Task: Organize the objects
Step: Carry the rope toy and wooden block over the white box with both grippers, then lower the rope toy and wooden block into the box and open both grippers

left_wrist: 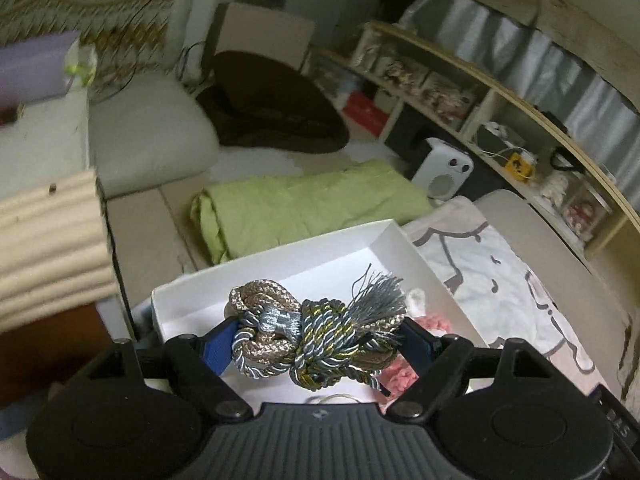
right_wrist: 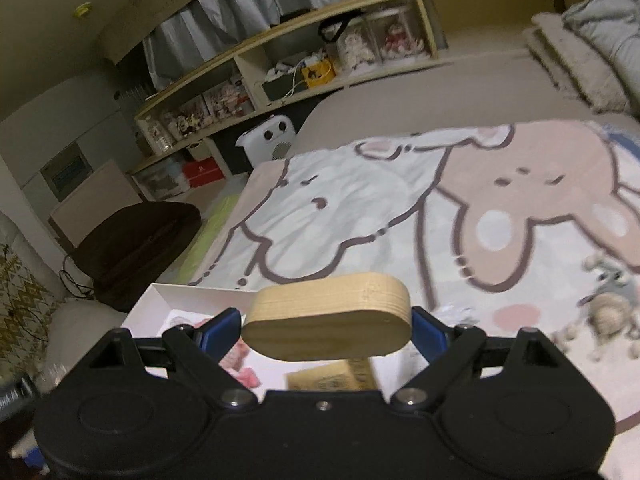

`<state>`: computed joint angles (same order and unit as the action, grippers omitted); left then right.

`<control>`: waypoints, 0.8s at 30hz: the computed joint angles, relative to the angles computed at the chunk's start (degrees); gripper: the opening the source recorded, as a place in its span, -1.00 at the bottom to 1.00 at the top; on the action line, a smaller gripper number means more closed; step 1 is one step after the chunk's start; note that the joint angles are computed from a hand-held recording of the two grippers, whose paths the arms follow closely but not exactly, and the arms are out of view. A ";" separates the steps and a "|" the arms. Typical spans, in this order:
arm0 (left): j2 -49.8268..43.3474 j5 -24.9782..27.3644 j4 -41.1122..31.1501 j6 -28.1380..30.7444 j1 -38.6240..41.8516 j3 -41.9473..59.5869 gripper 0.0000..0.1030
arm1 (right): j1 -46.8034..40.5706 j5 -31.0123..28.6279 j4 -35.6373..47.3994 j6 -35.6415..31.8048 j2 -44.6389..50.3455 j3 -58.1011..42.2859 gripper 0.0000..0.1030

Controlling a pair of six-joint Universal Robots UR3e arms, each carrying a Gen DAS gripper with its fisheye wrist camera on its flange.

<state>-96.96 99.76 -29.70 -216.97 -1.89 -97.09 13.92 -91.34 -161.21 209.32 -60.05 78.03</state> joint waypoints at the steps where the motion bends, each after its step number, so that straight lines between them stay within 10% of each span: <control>1: -0.09 0.17 -0.41 -1.01 0.03 -0.01 0.62 | 0.24 0.25 0.78 0.73 1.57 -2.03 0.76; 24: -2.66 5.70 -3.67 -7.00 -1.45 1.72 0.88 | 0.66 2.31 6.32 3.14 7.59 -10.41 0.99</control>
<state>-99.62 105.45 -33.37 -223.96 -3.34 -95.37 14.59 -89.03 -154.89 212.46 -52.46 67.62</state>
